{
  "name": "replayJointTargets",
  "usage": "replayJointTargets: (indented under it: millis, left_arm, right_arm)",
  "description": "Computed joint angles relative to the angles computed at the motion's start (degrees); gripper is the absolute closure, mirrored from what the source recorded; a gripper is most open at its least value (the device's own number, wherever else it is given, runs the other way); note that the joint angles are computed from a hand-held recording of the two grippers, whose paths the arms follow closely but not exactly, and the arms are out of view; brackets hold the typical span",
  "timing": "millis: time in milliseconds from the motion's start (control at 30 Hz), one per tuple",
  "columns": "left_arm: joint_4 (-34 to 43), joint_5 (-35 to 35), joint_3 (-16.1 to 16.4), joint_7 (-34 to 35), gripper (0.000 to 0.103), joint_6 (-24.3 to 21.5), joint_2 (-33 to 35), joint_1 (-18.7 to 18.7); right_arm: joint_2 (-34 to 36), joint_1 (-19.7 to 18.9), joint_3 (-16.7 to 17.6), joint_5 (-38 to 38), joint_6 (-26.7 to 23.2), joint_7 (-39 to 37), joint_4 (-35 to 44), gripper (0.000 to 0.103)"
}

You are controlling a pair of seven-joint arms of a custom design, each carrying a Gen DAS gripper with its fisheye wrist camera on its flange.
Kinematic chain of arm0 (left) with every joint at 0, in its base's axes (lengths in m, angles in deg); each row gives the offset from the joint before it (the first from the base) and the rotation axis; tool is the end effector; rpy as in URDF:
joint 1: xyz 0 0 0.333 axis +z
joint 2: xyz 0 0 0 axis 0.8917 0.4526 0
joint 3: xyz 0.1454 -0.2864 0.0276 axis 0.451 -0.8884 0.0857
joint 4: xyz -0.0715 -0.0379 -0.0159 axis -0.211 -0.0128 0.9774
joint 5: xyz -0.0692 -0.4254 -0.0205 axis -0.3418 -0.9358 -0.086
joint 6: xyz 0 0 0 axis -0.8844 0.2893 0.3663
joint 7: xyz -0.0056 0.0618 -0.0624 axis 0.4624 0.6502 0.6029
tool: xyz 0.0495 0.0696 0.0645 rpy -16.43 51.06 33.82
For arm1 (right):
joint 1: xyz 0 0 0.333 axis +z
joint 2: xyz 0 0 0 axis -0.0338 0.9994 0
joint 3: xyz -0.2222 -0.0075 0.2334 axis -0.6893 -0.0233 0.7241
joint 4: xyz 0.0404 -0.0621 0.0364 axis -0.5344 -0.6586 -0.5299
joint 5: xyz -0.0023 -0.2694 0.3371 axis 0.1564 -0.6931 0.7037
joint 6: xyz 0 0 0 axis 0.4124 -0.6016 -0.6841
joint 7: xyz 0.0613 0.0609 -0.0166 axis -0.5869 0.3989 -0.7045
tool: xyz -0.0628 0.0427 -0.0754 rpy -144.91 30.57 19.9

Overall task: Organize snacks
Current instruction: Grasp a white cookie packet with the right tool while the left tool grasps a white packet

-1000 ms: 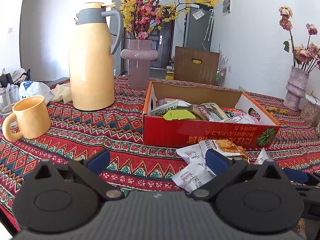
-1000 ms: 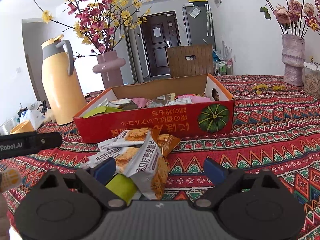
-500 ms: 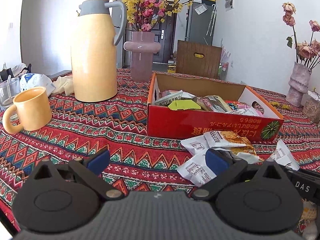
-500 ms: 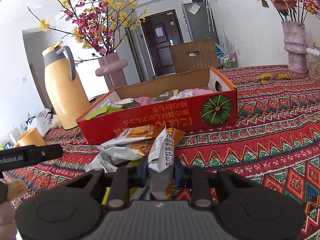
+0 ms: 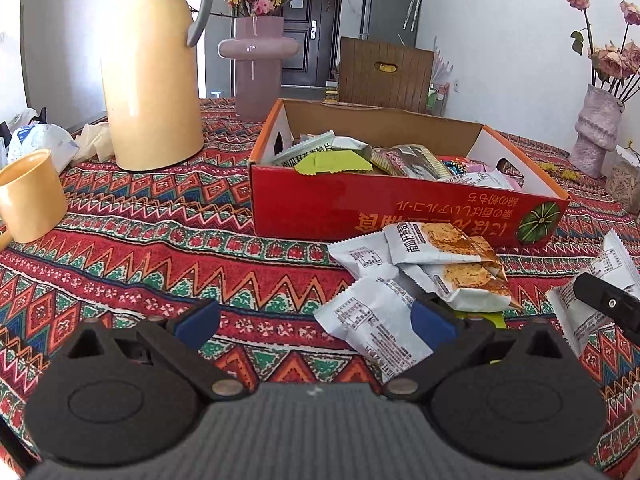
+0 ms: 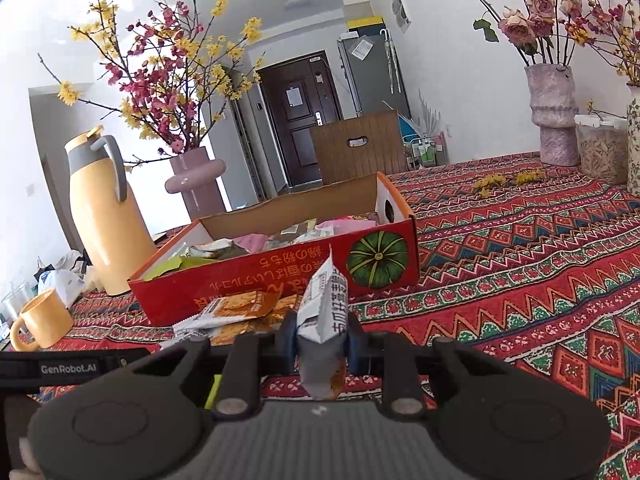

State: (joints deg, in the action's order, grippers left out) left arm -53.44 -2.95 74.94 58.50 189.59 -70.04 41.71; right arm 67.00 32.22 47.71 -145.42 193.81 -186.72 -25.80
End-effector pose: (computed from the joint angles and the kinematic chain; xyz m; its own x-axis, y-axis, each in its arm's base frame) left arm 0.6308 -0.3232 0.4669 0.0571 -0.9969 0.0534 -0.6298 -0.0775 -0.7729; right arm 0.5990 0.4384 0.4437 0.1069 -0.9567 -0.2707 -0.4419 0.1982 -0.8749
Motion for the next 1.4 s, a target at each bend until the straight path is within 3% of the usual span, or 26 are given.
replayJointTargets:
  millis: [367, 633, 833, 900, 1000, 1400]
  left_arm:
    - [8.25, -11.73, 0.41, 7.62, 0.0, -5.12, 5.99, -1.36]
    - [7.43, -14.73, 0.76, 11.39, 0.004, -5.57, 5.76, -1.91]
    - [5.06, -15.16, 0.79, 13.37, 0.026, -4.61, 4.48, -1.96]
    - [4.33, -14.19, 1.04, 12.92, 0.042, -3.88, 4.03, -2.1]
    - [3.2, -13.72, 0.88, 13.06, 0.057, -2.41, 3.3, -1.7]
    - [0.6, -8.43, 1.0, 9.38, 0.058, -0.69, 0.98, -1.64]
  right_arm:
    - [-0.05, -0.66, 0.08, -0.82, 0.58, 1.34, -0.44, 0.08]
    - [0.3, -0.54, 0.0, 0.09, 0.74, 0.4, -0.15, 0.08]
    - [0.3, -0.24, -0.16, 0.52, 0.55, -0.1, -0.23, 0.08]
    - [0.26, -0.16, -0.19, 0.63, 0.55, -0.28, -0.26, 0.08]
    - [0.17, -0.05, -0.23, 0.59, 0.5, -0.36, -0.32, 0.08]
    - [-0.33, 0.08, -0.03, -0.44, 0.04, 0.2, -0.74, 0.08]
